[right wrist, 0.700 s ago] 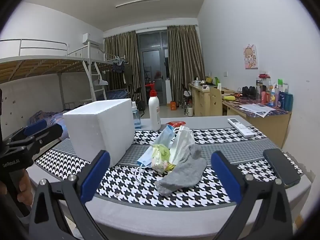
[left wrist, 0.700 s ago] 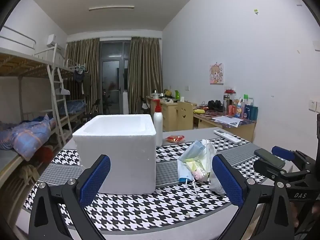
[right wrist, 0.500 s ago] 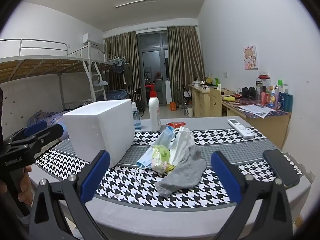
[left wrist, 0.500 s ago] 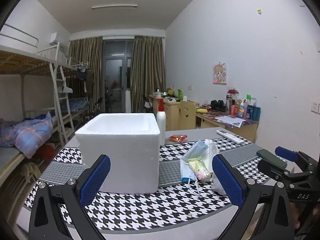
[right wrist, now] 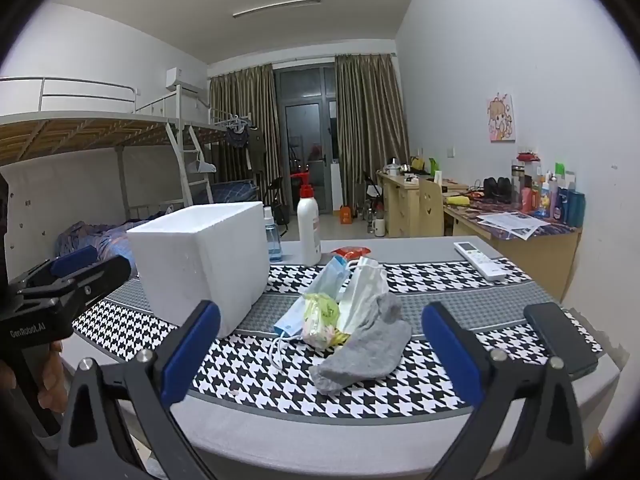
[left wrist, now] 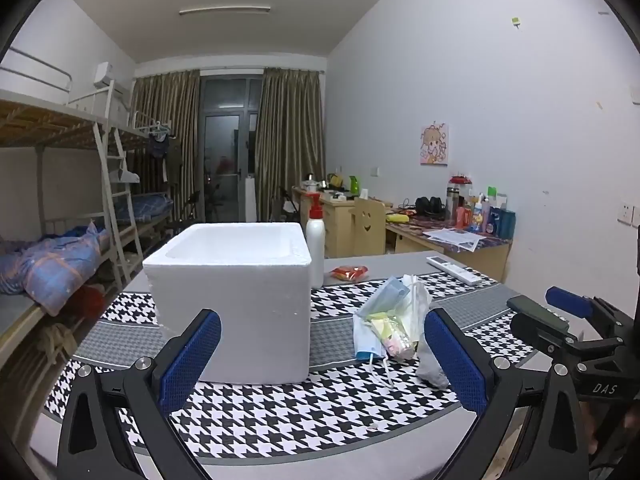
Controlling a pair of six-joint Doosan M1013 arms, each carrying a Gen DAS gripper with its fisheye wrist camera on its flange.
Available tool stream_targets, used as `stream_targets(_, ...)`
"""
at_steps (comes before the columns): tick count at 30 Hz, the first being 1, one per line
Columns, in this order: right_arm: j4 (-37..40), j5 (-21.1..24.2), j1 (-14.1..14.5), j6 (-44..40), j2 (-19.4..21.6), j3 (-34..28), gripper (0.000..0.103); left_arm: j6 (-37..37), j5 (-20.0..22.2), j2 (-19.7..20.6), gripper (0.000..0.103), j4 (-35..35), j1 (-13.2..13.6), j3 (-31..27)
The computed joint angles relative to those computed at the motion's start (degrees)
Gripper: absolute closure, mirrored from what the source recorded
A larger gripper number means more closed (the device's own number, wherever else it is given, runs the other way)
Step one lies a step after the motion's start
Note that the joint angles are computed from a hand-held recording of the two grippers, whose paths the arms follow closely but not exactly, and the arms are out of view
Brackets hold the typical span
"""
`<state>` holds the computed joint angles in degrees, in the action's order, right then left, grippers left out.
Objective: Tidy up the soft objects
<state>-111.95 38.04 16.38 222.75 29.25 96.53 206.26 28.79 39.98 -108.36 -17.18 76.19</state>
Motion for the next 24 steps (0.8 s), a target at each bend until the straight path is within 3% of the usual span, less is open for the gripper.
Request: stream_targets(24, 0.80, 0.23, -0.02, -0.61, -0.40, 0.28, 0.001, -1.81, -0.09, 0.12, 0.001, 2.18, 0.12, -0.51)
